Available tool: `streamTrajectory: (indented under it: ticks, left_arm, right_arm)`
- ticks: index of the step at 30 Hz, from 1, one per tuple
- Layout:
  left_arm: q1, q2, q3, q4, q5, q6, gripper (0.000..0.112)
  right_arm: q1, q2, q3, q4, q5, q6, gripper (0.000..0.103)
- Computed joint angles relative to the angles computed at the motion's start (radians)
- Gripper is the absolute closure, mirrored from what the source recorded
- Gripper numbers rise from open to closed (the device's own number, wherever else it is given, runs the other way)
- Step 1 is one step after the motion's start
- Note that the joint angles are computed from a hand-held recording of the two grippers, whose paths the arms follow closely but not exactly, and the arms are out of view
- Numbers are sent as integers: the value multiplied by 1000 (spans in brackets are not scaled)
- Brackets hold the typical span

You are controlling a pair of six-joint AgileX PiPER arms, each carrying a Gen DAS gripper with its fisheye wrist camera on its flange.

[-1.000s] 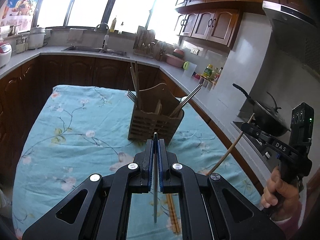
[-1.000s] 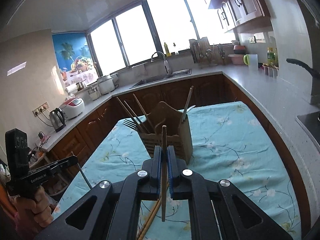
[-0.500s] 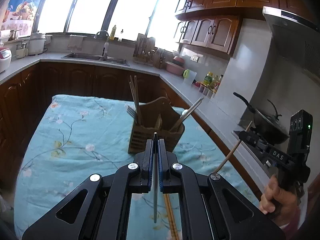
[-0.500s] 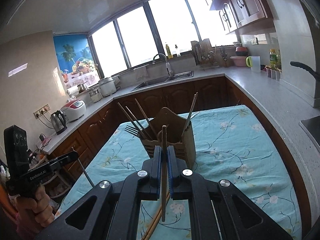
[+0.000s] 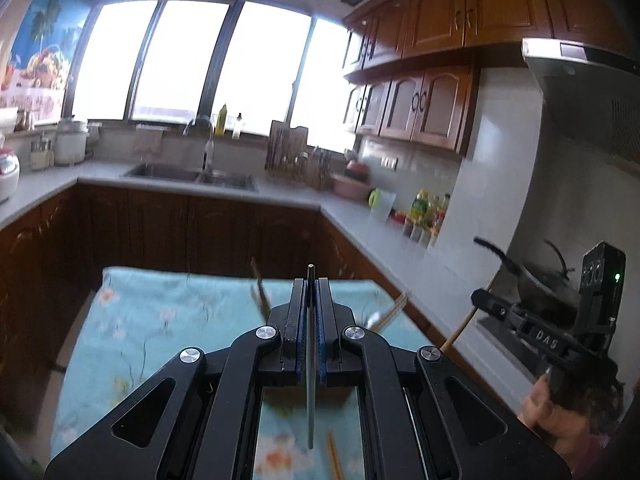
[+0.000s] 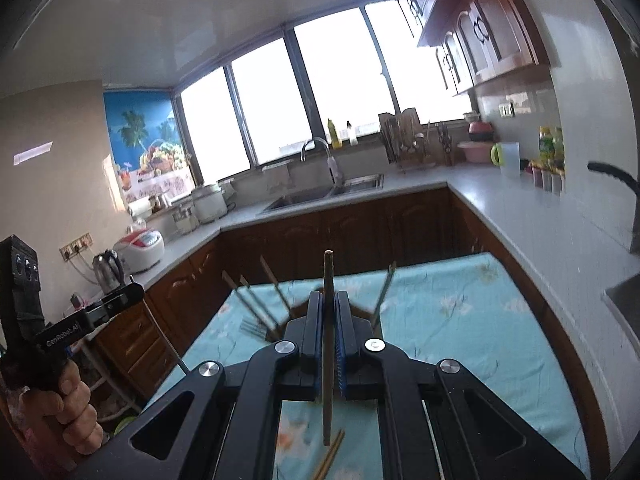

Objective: Organize utensils
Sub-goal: 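Lift both held chopsticks and carry them above the wooden holder, then lower both chopsticks into the wooden holder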

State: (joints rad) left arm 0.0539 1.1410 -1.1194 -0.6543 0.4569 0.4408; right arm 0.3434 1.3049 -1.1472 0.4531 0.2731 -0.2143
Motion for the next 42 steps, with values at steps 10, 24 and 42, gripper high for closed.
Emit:
streamTrajectory:
  ticks: [10, 24, 42]
  left_arm:
    - [-78, 265, -256, 187, -144, -229, 109]
    - [-115, 389, -135, 268, -336, -335, 109]
    - [-104, 436, -80, 145, -299, -200, 108]
  right_arm:
    - [-11, 184, -214, -131, -66, 153, 97]
    - [1, 318, -148, -35, -207, 82, 97]
    - [-18, 376, -127, 161, -162, -97, 97]
